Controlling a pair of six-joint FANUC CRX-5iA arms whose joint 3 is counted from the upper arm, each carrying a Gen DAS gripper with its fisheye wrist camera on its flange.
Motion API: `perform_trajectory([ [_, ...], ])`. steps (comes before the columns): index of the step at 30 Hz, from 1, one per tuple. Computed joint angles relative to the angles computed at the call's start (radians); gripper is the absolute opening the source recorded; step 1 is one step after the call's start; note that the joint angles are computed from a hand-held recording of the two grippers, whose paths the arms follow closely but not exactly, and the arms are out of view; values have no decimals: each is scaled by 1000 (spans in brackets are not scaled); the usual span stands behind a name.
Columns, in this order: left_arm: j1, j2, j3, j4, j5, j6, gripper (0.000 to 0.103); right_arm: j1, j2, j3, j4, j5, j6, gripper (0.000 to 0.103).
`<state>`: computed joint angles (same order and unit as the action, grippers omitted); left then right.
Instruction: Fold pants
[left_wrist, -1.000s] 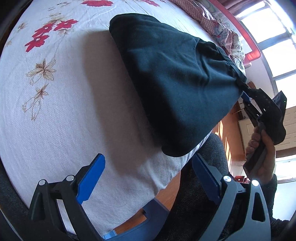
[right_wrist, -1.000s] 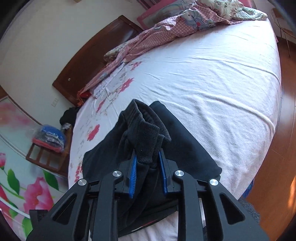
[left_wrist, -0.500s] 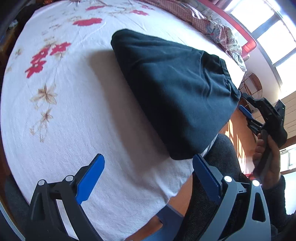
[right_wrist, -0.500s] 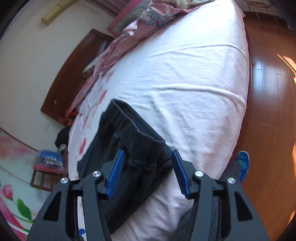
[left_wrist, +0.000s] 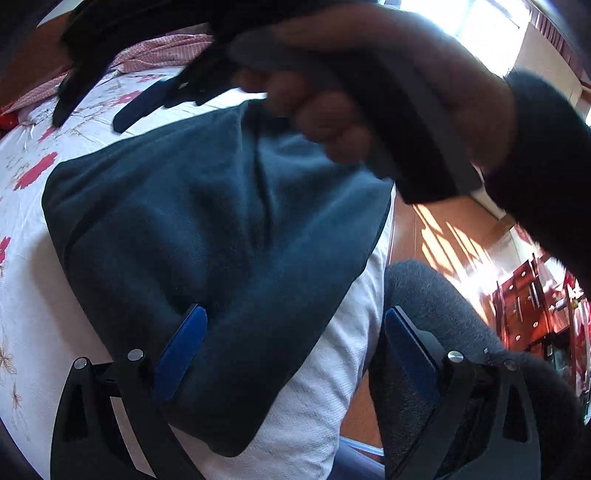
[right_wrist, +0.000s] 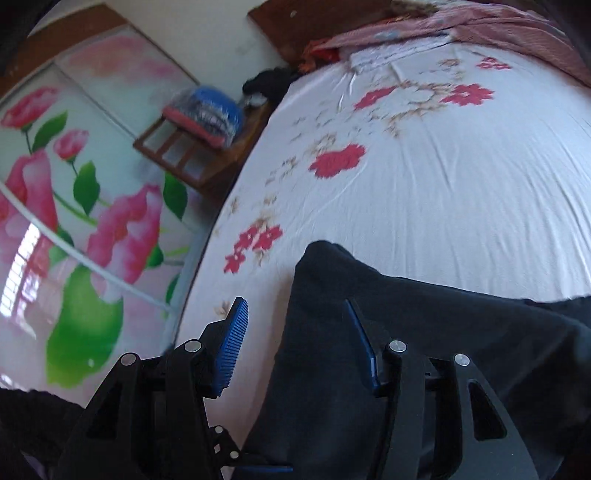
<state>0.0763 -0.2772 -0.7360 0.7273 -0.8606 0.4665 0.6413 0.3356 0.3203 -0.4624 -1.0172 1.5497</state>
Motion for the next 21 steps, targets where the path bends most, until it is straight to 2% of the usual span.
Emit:
perform_trajectory([
  [1, -11, -8, -7, -18, 20, -7, 96, 36, 50, 22, 110, -27, -46, 51],
  [2, -24, -25, -19, -45, 46, -15, 96, 55, 70, 8, 167, -18, -70, 49],
  [4, -68, -52, -29, -162, 121, 6, 97, 46, 39, -56, 160, 81, -111, 48],
  [6, -91, -80, -63, -186, 187, -17, 97, 14, 34, -50, 109, 70, -152, 42],
  [7, -98, -84, -60, -203, 200, -15, 97, 12, 7, -69, 112, 82, -171, 44],
  [9, -95, -99, -42, -223, 185, -4, 98, 6, -108, -172, 118, 165, -167, 46],
  [10, -84, -116, -40, -212, 167, -5, 98, -9, -162, -215, 105, 199, -162, 51],
  [12, -48, -155, -59, -140, 157, -40, 98, -11, -304, -366, 159, 299, -212, 53],
  [14, -28, -179, -86, -56, 161, -122, 100, -29, -423, -491, 123, 349, -175, 53],
  [15, -35, -169, -78, -65, 158, -133, 100, -21, -464, -555, 170, 378, -198, 53],
  [16, -48, -147, -55, -123, 153, -115, 100, -12, -485, -607, 221, 403, -223, 53],
  [17, -63, -135, -36, -176, 138, -86, 100, -8, -477, -646, 297, 398, -278, 57],
  [18, -70, -106, -17, -221, 117, -61, 100, -14, -448, -661, 320, 405, -303, 57],
  [19, -75, -111, -30, -238, 142, -72, 100, -24, -447, -687, 292, 464, -275, 57],
  [20, -92, -120, -44, -258, 186, -92, 100, -18, -449, -694, 317, 486, -269, 57],
  [21, -112, -128, -41, -315, 214, -77, 100, -14, -434, -667, 326, 455, -276, 57],
])
